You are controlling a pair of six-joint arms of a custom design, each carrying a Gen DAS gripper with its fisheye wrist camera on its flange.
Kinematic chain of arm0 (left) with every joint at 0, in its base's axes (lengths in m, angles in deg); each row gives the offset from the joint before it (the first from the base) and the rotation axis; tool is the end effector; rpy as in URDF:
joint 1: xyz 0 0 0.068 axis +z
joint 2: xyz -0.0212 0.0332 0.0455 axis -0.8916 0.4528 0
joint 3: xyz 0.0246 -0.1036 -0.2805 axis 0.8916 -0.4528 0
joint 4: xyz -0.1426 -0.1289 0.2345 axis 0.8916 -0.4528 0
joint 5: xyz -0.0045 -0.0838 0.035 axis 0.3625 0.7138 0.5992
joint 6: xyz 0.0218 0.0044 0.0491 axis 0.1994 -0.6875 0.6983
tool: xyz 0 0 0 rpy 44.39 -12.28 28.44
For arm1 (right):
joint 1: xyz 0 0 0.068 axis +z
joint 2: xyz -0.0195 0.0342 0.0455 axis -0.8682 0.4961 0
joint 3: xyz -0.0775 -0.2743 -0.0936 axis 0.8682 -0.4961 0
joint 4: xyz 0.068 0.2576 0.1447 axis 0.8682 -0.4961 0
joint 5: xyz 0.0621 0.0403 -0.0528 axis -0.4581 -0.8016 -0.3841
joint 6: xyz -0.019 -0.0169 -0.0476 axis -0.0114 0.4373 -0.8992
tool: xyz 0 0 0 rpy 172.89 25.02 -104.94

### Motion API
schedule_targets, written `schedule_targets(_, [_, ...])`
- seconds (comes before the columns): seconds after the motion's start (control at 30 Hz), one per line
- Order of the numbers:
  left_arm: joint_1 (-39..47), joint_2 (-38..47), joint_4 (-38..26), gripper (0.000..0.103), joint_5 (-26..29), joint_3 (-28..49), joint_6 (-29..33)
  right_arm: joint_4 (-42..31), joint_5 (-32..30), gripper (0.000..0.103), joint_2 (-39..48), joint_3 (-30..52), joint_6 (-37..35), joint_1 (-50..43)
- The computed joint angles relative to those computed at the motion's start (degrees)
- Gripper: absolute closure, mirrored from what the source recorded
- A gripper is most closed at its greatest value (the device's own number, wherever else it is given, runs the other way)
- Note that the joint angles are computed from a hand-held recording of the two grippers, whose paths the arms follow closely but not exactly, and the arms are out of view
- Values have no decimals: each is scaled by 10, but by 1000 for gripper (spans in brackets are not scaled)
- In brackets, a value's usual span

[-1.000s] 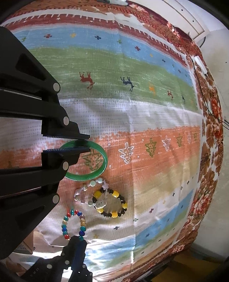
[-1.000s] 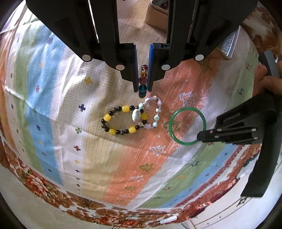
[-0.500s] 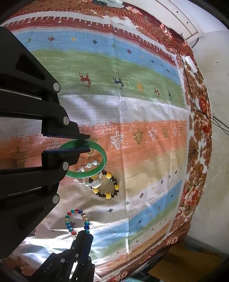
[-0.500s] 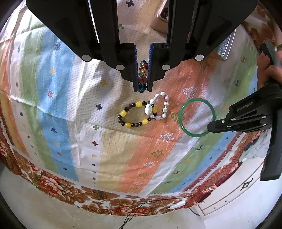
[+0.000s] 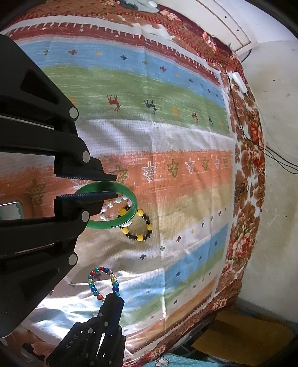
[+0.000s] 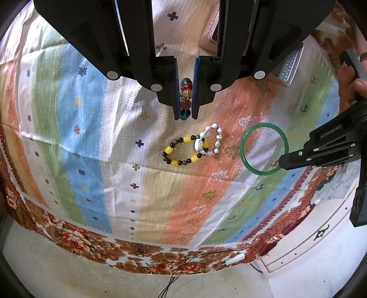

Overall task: Organize jewelry
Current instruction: 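Lift the bangle and bead bracelet and carry both over the silver tin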

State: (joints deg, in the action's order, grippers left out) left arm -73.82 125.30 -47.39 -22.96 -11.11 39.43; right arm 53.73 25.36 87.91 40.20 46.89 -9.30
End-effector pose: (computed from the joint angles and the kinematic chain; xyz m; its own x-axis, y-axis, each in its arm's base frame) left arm 0.1853 -0.0392 0.2041 -0.8244 0.1543 -0.5446 0.2425 0.9656 -0.0935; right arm 0.1626 0.1884 0.1979 -0.8430 -0.1913 -0.5028 -0.2797 0.9543 0.1058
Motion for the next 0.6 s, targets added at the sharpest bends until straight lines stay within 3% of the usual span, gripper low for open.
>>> schedule_targets(0.6, [-39, -158, -102, 94, 2, -17, -27, -64, 51, 93, -98, 0, 50, 92])
